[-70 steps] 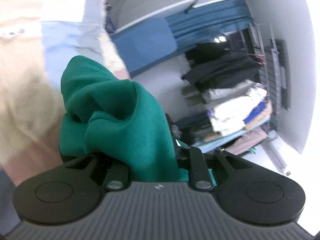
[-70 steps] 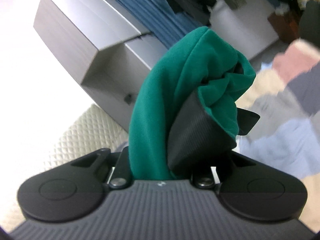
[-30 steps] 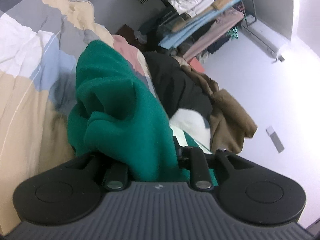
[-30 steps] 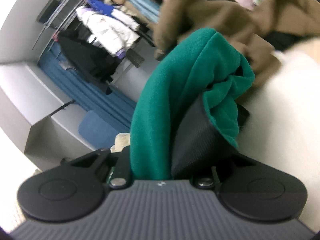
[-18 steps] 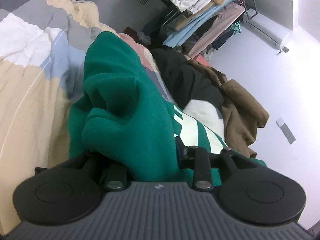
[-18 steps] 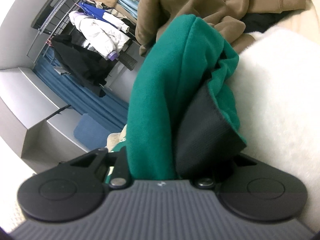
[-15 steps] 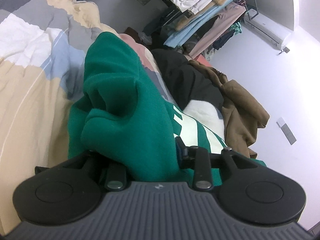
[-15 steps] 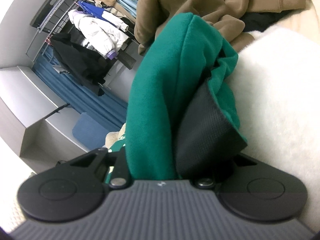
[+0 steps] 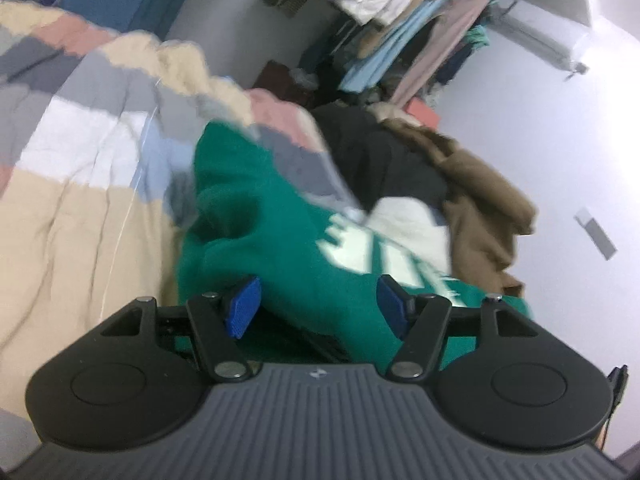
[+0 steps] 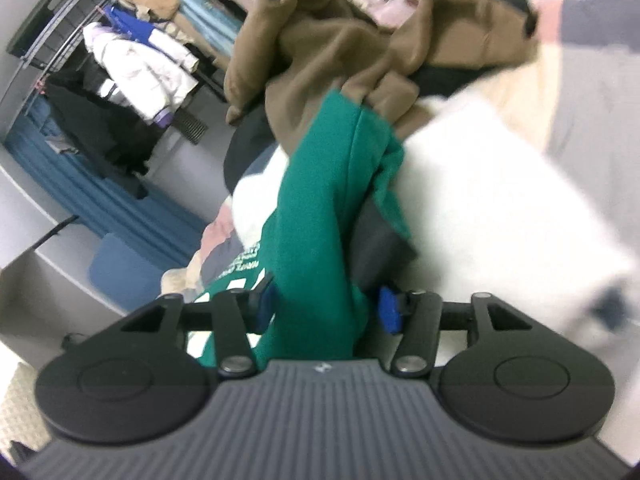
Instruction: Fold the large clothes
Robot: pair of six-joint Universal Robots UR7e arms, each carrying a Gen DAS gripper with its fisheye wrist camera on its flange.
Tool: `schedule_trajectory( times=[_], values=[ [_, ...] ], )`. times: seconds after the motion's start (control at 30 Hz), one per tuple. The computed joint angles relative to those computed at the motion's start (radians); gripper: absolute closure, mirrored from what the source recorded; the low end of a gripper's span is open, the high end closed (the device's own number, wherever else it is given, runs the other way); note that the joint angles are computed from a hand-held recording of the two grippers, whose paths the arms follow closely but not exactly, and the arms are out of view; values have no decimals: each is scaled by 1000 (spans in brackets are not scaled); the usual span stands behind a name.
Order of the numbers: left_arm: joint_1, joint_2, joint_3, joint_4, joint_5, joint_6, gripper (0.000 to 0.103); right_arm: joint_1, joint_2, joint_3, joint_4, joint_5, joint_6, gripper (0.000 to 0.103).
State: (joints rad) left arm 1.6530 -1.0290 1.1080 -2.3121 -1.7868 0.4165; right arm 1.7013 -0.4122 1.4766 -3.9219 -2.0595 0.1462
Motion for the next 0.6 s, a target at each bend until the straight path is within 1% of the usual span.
schedule_trajectory(
  times=[0.07,0.17,0.23,0.33,0.47,0.53,0.6],
  values=[
    [-23,-57,45,-32,14,24,34,33,-24,31,-15,-48,-26,48],
    [-62,-139,103,-55,39,67,34,88,-39,47,-92,-68,-130,48],
    [-88,-194,139,-61,50,91,34,127,-54,50,-105,-69,-171,48],
    [-124,-279,197,-64,48,140,34,190,-71,46,-97,-50,-227,48],
    [-161,-381,282,-101,62,183,34,272,-57,5,-81,-56,-353,48],
    [-167,-423,317,-109,51,187,34,300,-48,-10,-67,-47,-387,48],
    [-168,-462,352,-114,39,214,34,323,-44,-12,-28,-40,-402,48]
  ],
)
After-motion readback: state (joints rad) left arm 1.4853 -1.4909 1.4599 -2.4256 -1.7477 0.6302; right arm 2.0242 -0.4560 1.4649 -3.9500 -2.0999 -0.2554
